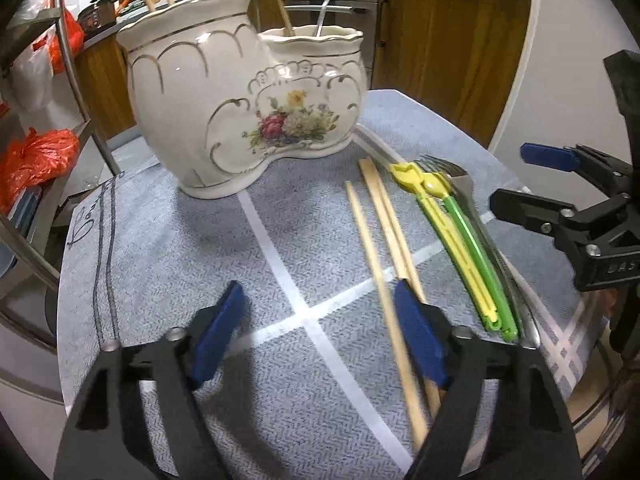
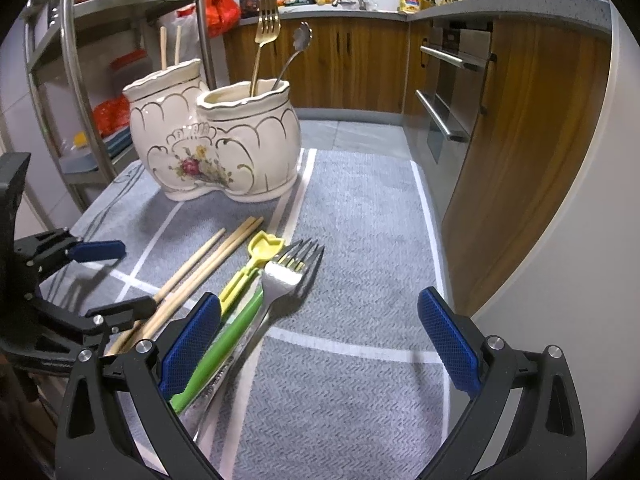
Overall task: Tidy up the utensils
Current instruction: 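Grasp a wooden chopstick with the left tool while the right tool grasps the silver fork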
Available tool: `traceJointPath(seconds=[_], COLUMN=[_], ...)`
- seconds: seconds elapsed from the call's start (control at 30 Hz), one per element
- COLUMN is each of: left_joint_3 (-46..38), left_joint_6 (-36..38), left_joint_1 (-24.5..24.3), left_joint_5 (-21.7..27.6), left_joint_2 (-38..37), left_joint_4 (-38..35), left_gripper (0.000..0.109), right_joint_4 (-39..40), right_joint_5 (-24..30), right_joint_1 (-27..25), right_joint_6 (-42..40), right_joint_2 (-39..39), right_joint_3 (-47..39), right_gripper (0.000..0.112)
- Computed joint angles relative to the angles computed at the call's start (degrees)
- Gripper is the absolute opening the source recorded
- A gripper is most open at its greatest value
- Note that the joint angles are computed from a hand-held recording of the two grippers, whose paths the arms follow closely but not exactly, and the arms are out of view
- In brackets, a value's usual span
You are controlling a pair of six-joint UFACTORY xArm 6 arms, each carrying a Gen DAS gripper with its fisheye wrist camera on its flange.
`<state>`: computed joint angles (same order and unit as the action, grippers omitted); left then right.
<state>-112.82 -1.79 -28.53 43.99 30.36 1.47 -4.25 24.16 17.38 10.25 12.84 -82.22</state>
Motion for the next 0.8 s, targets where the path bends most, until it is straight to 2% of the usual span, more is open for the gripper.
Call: traceJointPath(seconds=[0.03,0.13,0.17,0.3,0.47,0.57,0.67,0.7,0.8], left_joint_3=[-0.2,-0.18,0.03,-0.16,-0.55,-0.2,-0.99,-1.35,-2.3], left_joint_6=[0.87,3.06,3.41,3.56,4.53,5.87,7.09,7.26,8.24], left_joint_1=[0.05,0.21,0.29,0.75,0.98,0.88,0.94,0.98,1.54], left_joint_5=[0.17,0.47,0.35,0.61,1.22,1.14,1.8,2.07,3.21], left_joint_2=[0.02,-0.26,-0.41,-0.41,-0.27,-0.48,-0.09,0.1,0.45], left_joint_4=[-0.84,-1.8,-1.72,-2.07,-3.28,-3.93,-4.72,-4.8,-5.95], left_gripper=[0.057,0.041,0.04,0.037,0.037,0.031,0.019,0.011,0.008], right_joint_4=[0.52,1.68,1.64,1.71,7.49,10.7,16.26,17.78,18.42], right_joint_5=[0.31,1.4,1.71,4.19,7.11,7.47,8.54,8.95,8.88], right_joint_1=[0.11,0.49,0.59,0.89,1.33,1.44,1.27,1.08,0.84], right_joint_6=[-0.15,-0.91,-0.84,-0.31,-3.99,-5.71,-9.24,-9.99,-10.8], right_joint_2=[0.15,0.75,0.93,1.91,2.92,3.19,3.78,3.9,3.47], right_joint_3=[-0.26,-1.17,-1.43,-2.95,-4.71,-5.18,-6.24,-6.53,-6.29], right_gripper=[0.098,0.095,0.093,0.062,0.042,0.028,0.014,0.012,0.006])
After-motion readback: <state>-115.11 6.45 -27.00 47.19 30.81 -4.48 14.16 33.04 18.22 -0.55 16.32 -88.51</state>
